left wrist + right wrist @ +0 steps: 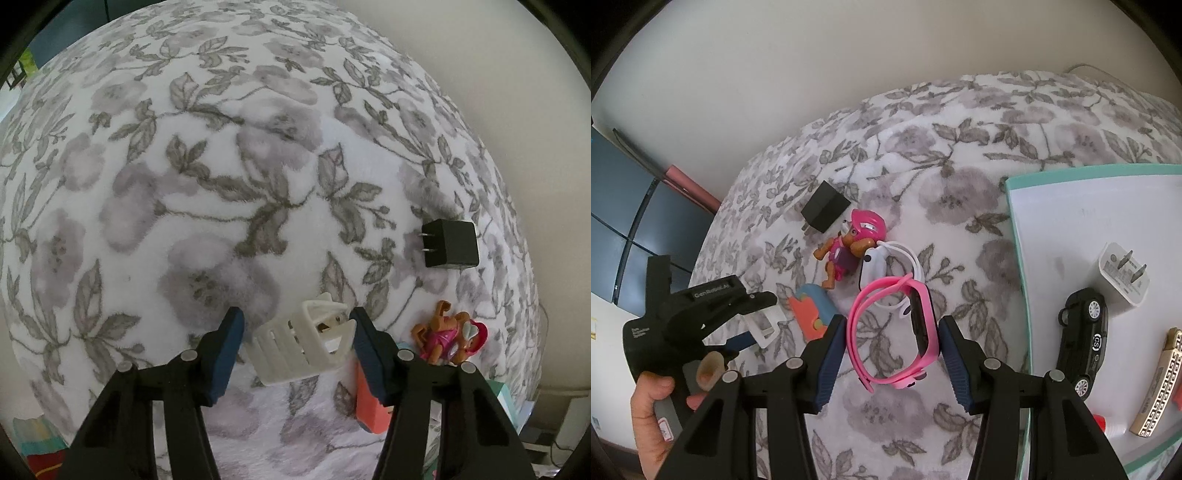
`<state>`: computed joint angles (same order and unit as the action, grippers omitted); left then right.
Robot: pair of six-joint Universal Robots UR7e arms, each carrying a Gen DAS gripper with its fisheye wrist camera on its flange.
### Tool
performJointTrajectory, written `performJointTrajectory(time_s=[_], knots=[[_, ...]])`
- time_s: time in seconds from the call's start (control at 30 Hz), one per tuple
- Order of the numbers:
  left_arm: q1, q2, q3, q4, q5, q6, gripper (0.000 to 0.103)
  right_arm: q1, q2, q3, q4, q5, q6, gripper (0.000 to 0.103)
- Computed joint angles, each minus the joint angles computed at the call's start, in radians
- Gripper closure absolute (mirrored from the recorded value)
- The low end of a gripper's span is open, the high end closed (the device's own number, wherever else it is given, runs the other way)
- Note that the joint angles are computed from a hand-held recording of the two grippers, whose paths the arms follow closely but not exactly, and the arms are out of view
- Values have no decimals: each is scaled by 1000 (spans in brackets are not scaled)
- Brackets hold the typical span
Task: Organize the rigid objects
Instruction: 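Lower the pink watch into the tray with the right tool while the left tool lowers the white clip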
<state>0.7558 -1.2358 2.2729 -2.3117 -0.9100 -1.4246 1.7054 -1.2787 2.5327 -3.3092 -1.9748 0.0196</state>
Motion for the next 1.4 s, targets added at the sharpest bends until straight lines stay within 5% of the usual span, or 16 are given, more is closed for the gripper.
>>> performJointTrajectory(time_s=[0.4,0.8,1.03,1.4], knots=[[-27,-2,-20,44,15,-4,43,-3,-26,6,16,5,8,49],[-183,36,-65,16,67,124,42,16,-196,25,79,-72,56,49],[-258,136,-112,-17,23,228,42,-49,-367,54,119,-161,51,49],[-377,336,-208,-83,-82,415,42,-243,-577,84,171,-241,29,49]])
